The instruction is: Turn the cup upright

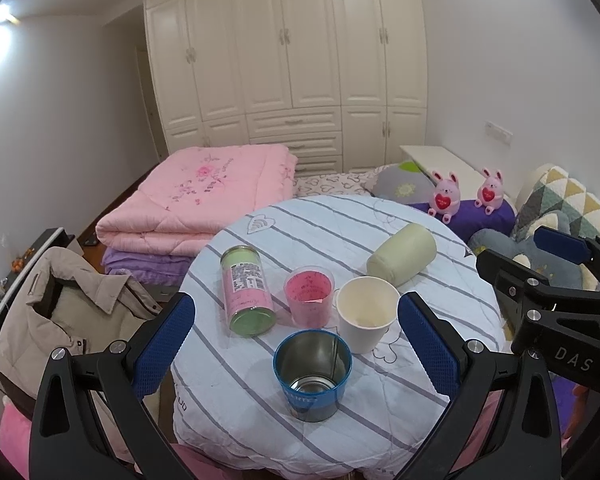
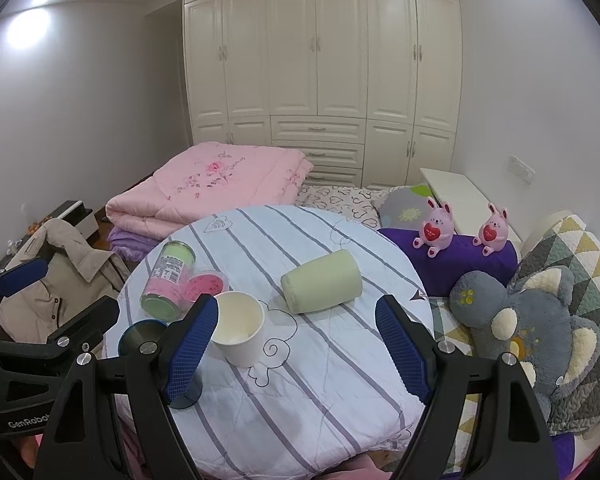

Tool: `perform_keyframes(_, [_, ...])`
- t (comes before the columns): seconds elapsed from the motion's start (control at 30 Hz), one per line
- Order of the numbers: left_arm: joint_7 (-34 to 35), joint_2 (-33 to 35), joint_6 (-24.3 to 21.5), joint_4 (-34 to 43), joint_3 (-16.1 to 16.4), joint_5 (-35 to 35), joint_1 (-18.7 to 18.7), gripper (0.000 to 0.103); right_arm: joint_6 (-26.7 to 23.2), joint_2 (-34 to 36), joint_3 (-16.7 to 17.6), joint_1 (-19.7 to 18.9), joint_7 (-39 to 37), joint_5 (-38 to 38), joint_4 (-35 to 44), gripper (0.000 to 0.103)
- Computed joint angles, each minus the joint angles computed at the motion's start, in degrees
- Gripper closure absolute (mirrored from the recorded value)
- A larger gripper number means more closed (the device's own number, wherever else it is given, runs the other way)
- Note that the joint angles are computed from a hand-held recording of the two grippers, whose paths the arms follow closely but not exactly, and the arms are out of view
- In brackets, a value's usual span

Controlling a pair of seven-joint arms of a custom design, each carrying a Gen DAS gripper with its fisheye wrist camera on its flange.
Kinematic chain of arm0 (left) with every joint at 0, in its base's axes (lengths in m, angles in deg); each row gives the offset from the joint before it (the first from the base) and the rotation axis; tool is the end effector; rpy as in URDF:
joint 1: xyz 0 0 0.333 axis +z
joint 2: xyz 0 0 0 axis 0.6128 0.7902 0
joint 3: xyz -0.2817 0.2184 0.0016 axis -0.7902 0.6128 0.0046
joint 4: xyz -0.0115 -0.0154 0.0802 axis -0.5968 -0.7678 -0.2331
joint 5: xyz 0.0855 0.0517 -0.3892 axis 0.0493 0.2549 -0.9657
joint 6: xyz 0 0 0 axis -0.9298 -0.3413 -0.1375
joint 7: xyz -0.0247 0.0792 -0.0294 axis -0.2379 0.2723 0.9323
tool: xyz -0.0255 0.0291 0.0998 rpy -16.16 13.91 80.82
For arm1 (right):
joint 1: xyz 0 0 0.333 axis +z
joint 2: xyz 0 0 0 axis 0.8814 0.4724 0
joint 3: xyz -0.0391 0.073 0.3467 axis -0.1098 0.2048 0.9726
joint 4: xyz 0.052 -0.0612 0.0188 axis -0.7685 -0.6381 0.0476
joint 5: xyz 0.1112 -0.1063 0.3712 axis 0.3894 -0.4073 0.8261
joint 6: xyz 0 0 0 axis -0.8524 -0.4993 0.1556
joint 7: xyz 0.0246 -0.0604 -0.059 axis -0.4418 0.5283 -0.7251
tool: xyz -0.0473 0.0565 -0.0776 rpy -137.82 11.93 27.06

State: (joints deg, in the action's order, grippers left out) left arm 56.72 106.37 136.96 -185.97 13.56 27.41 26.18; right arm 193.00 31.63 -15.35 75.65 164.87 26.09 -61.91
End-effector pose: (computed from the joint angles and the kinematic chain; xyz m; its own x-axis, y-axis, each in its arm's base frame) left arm 0.6620 -0.1941 0.5029 -0.0678 -0.9942 -0.0833 -0.5550 0.1070 -0.8249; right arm 0.6802 0.1043 0.4835 0.1293 -0.9911 -0.0323 -0.5589 -0.0459 -0.8280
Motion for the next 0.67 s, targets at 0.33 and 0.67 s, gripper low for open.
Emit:
perform_keyframes(0.33, [-3.06, 0.78, -0.02, 1.25, 1.17, 3.60, -0.81, 0.000, -0.07, 0.31, -0.48, 0.49, 0.25, -0.14, 0.43, 0.021])
perform_keyframes(0.67, [-2.98, 1.43, 1.15, 1.69, 0.82, 3.33, 0.03, 0.001, -1.05, 1.19, -2.29, 2.14, 1.67, -1.24, 1.71, 0.021])
